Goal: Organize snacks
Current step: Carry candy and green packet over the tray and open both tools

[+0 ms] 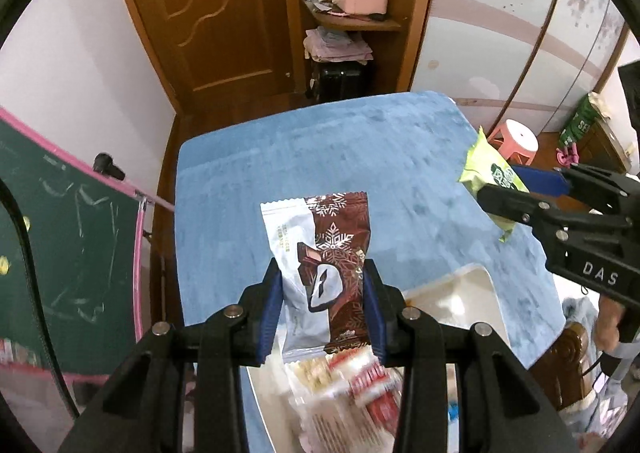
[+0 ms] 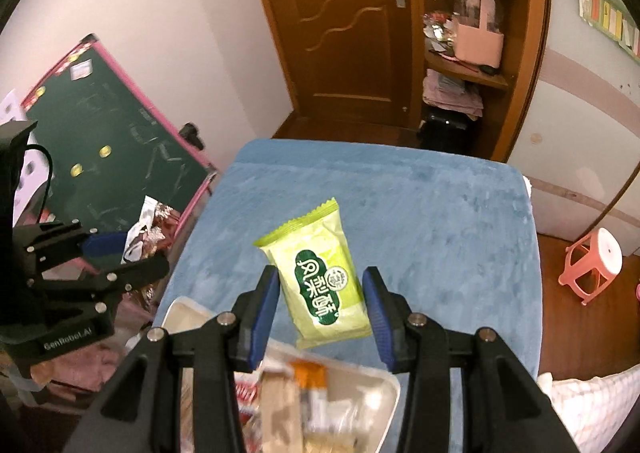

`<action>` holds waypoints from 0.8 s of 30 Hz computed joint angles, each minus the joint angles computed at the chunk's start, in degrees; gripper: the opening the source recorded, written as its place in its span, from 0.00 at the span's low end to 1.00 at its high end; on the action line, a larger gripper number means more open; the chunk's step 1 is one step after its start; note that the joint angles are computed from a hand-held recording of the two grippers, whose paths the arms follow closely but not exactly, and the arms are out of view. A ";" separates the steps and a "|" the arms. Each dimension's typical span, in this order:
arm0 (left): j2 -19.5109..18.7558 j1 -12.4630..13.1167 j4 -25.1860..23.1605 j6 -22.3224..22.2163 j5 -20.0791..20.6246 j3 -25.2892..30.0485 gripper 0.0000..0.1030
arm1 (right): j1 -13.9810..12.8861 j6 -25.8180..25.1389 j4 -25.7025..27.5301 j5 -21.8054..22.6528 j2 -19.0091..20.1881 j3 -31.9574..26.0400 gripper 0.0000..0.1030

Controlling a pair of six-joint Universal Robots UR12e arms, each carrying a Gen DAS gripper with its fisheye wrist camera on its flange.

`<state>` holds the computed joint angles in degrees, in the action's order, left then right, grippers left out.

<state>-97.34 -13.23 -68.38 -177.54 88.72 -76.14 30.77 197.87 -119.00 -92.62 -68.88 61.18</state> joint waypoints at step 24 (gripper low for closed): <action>12.03 -4.97 4.58 -13.03 8.56 -17.94 0.35 | 4.23 9.69 -3.72 3.27 -12.21 18.49 0.42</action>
